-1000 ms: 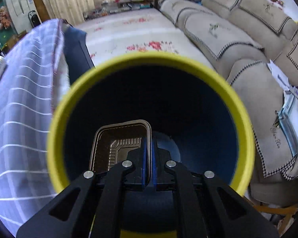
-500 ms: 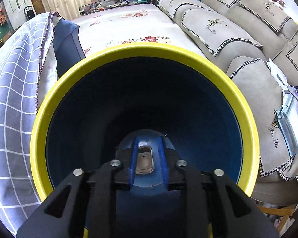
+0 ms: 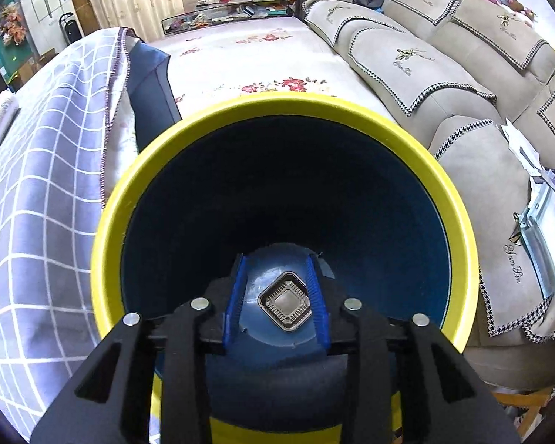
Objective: Collect trash
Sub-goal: 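Carry the brown tray over the yellow bin and open the right gripper, then grasp the white bowl rim with the left gripper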
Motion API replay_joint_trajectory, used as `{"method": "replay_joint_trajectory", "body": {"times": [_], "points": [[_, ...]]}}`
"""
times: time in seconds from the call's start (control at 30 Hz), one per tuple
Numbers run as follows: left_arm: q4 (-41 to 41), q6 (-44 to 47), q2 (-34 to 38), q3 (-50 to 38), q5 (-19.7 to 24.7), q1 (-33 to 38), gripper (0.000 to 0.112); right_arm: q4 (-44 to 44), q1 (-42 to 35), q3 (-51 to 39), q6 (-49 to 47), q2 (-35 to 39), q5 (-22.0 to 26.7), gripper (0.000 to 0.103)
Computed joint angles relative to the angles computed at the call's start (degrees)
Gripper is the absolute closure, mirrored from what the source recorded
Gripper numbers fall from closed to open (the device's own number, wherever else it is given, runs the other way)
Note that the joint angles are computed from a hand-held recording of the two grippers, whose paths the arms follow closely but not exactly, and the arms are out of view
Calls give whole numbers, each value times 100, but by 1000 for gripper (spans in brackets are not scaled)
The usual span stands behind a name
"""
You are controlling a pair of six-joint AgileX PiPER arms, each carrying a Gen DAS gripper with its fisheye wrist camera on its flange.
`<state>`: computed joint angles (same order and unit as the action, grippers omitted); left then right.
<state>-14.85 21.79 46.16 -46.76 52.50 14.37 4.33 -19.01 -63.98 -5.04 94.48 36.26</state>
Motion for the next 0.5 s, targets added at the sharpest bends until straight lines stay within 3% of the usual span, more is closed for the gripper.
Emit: {"method": "replay_joint_trajectory", "body": {"times": [0.13, 0.3, 0.5], "points": [[-376, 795, 70, 14, 160, 499, 48, 45, 30, 7, -25, -82, 2, 72], [-417, 1138, 236, 109, 226, 722, 67, 47, 144, 45, -20, -165, 5, 71], [4, 934, 341, 245, -5, 353, 73, -34, 317, 5, 119, -179, 34, 71]]}}
